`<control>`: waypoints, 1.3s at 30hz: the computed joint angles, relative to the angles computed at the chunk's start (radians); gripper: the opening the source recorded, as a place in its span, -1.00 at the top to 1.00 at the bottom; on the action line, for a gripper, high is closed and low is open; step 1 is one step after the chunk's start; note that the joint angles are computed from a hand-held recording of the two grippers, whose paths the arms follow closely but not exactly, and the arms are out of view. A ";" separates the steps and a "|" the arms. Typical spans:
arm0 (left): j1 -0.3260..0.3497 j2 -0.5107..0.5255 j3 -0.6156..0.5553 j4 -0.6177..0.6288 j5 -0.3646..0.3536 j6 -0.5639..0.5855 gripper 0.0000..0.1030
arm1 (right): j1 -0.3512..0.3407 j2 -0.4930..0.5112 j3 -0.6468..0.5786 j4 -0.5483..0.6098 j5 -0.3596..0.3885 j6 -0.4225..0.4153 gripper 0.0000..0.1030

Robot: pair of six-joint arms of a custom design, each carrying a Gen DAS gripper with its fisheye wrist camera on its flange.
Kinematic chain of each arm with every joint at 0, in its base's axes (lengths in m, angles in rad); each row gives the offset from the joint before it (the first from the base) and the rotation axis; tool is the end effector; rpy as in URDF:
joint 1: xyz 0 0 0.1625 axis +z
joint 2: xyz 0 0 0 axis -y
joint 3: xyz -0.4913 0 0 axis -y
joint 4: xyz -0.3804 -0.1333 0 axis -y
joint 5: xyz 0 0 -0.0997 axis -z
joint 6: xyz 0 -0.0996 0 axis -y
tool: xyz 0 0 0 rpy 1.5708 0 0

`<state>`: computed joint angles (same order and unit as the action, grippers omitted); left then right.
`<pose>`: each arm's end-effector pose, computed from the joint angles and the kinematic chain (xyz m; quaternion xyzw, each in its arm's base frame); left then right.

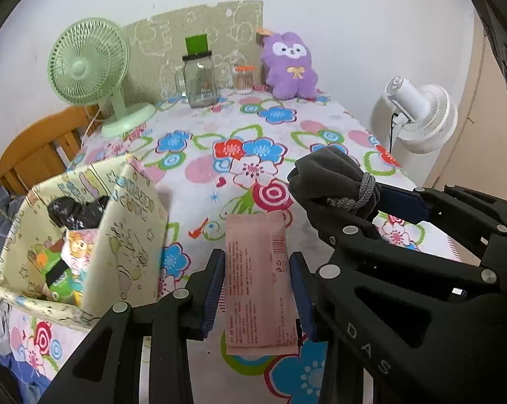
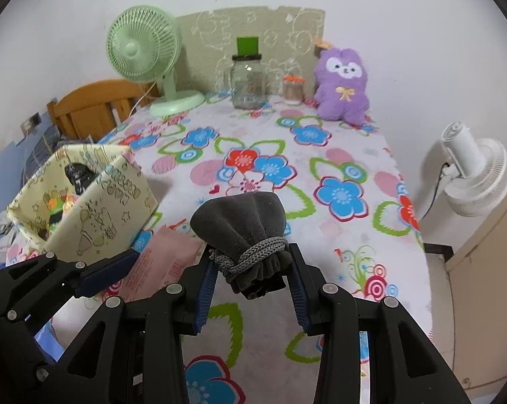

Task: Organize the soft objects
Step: 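Lift and carry the grey pouch and pink packet over the box with both tools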

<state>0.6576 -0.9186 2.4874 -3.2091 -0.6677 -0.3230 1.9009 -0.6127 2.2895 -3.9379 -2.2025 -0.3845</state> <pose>-0.1894 -0.4135 0.1180 0.2470 0.8648 -0.2782 0.3373 0.2292 -0.4392 0.0683 0.2144 -0.8747 0.3135 0.3009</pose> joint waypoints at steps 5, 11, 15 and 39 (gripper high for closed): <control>-0.027 -0.027 0.013 -0.005 0.001 0.012 0.23 | 0.038 -0.008 0.010 -0.044 -0.030 0.007 0.17; -0.060 -0.066 0.028 -0.015 0.002 0.032 0.23 | 0.092 -0.019 0.014 -0.066 -0.093 0.018 0.17; -0.081 -0.092 0.036 -0.014 0.010 0.054 0.23 | 0.127 -0.023 0.013 -0.084 -0.139 0.037 0.17; -0.078 -0.202 0.059 -0.080 0.045 0.183 0.23 | 0.229 -0.004 -0.078 -0.021 -0.187 0.074 0.17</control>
